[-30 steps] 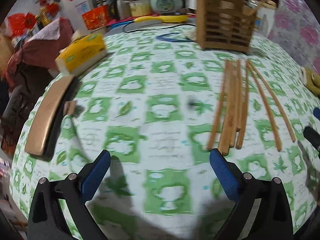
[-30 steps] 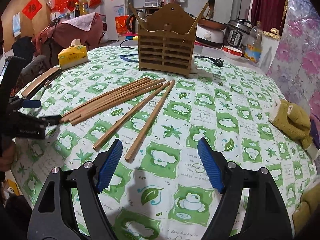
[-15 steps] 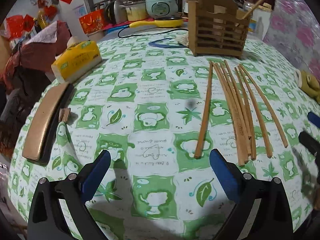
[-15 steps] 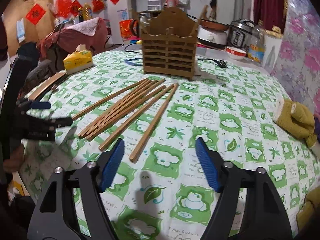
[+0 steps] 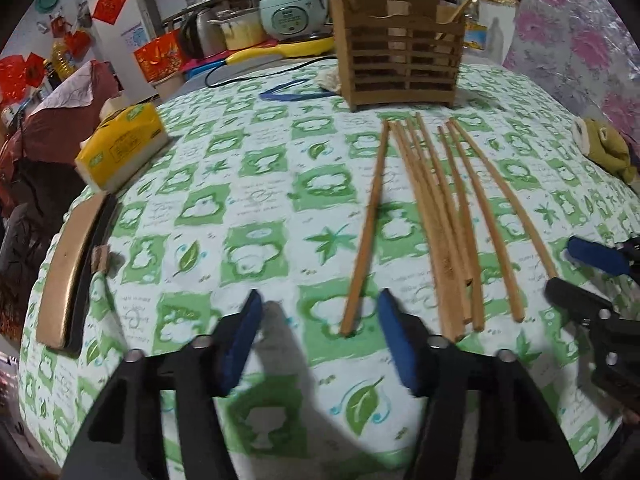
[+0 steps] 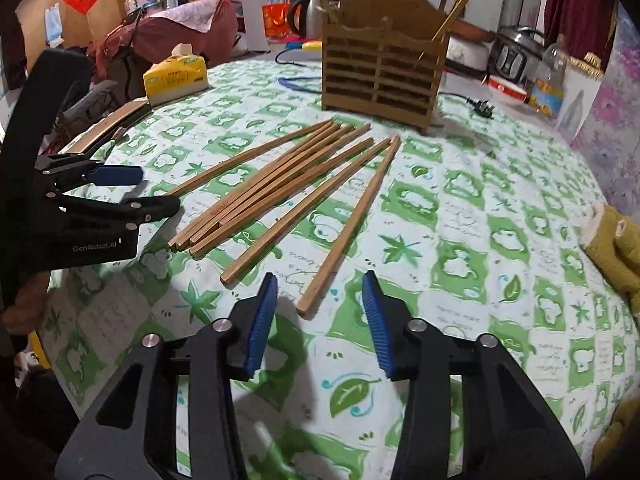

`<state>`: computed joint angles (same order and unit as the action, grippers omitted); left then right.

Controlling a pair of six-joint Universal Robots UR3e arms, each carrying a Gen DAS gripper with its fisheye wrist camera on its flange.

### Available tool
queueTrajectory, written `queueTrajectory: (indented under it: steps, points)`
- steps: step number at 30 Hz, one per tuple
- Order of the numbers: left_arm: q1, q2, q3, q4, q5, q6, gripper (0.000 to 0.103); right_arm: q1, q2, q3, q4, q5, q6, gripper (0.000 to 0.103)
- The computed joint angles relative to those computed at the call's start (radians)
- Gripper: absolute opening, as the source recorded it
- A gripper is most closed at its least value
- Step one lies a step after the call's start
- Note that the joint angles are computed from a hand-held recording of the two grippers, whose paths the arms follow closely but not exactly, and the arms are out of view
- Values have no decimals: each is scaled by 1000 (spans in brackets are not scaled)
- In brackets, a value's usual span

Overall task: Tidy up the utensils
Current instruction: 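Close the right gripper on a single wooden chopstick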

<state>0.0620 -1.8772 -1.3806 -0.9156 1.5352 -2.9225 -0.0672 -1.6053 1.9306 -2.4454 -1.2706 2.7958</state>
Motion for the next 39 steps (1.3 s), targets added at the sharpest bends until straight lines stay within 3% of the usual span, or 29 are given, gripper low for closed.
queueTrajectory:
  steps: [2,6,9,39]
  points:
    - [-7,-7,6,5,-16,13,39,9,24,-24,29,-9,5,15]
    - [-11,0,-10,14,-54,48,14,-7,15,-15,29,6,15,12]
    - [-18,0,-16,24,-57,61,9,-11,1,4,2,2,28,12]
    - [14,41,-51,34,-83,28,7,34,-83,134,-226,-143,92,8]
